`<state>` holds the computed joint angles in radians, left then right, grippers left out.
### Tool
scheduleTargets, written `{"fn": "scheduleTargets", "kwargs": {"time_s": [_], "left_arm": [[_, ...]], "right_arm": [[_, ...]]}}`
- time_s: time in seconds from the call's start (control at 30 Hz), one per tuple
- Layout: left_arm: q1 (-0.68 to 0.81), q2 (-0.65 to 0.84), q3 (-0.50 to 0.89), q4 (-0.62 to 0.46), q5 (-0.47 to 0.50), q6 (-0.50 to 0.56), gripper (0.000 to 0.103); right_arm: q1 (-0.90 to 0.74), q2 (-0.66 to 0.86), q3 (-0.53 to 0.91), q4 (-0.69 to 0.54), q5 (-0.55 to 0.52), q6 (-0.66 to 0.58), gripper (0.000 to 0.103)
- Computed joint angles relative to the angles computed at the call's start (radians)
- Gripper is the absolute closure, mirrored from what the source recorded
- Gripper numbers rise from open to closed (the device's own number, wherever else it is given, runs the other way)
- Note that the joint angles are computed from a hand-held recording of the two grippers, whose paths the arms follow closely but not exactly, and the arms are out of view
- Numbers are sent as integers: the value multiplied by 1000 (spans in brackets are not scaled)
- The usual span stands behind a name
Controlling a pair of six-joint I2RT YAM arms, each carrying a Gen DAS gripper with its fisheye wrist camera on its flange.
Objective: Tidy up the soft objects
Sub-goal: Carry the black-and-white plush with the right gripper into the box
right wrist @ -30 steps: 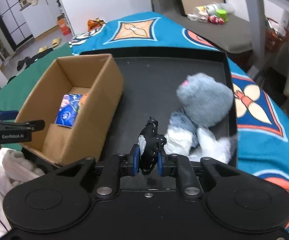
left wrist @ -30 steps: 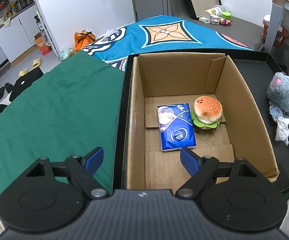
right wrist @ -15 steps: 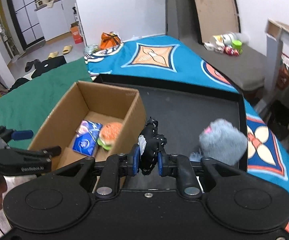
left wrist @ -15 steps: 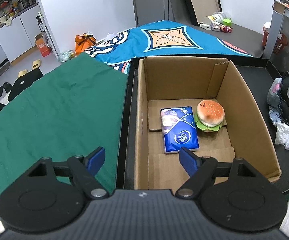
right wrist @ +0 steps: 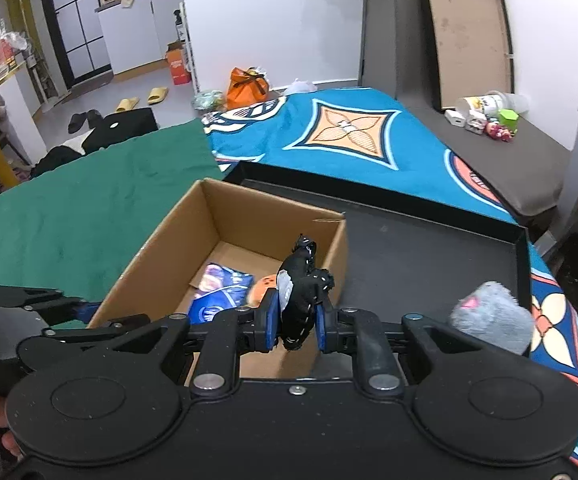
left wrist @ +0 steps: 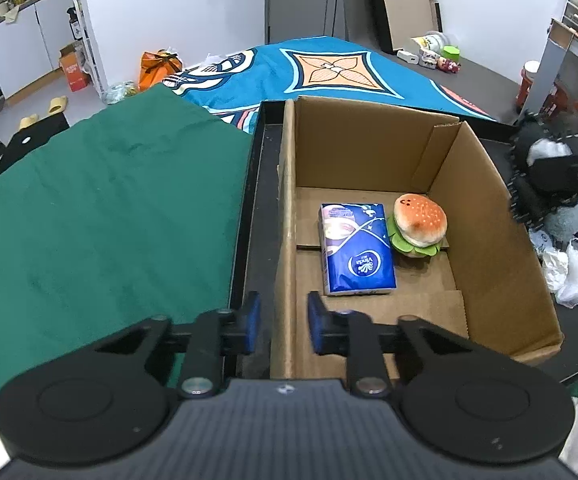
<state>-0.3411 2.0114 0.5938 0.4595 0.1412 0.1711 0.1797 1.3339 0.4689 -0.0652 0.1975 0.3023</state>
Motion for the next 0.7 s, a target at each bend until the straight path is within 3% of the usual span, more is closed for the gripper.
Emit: {"fn": "scheduleTargets", "kwargs": {"time_s": [0.2, 0.53, 0.7], "left_arm": [[11, 14, -1, 18, 24, 16, 93], [26, 20, -2, 26, 47, 13, 93], [24, 16, -5, 27, 49, 8, 92]], "right_arm": [[57, 94, 42, 17, 12, 33, 84], [129, 209, 94, 28, -7, 73, 83], [157, 224, 107, 24, -27, 104, 78]]}}
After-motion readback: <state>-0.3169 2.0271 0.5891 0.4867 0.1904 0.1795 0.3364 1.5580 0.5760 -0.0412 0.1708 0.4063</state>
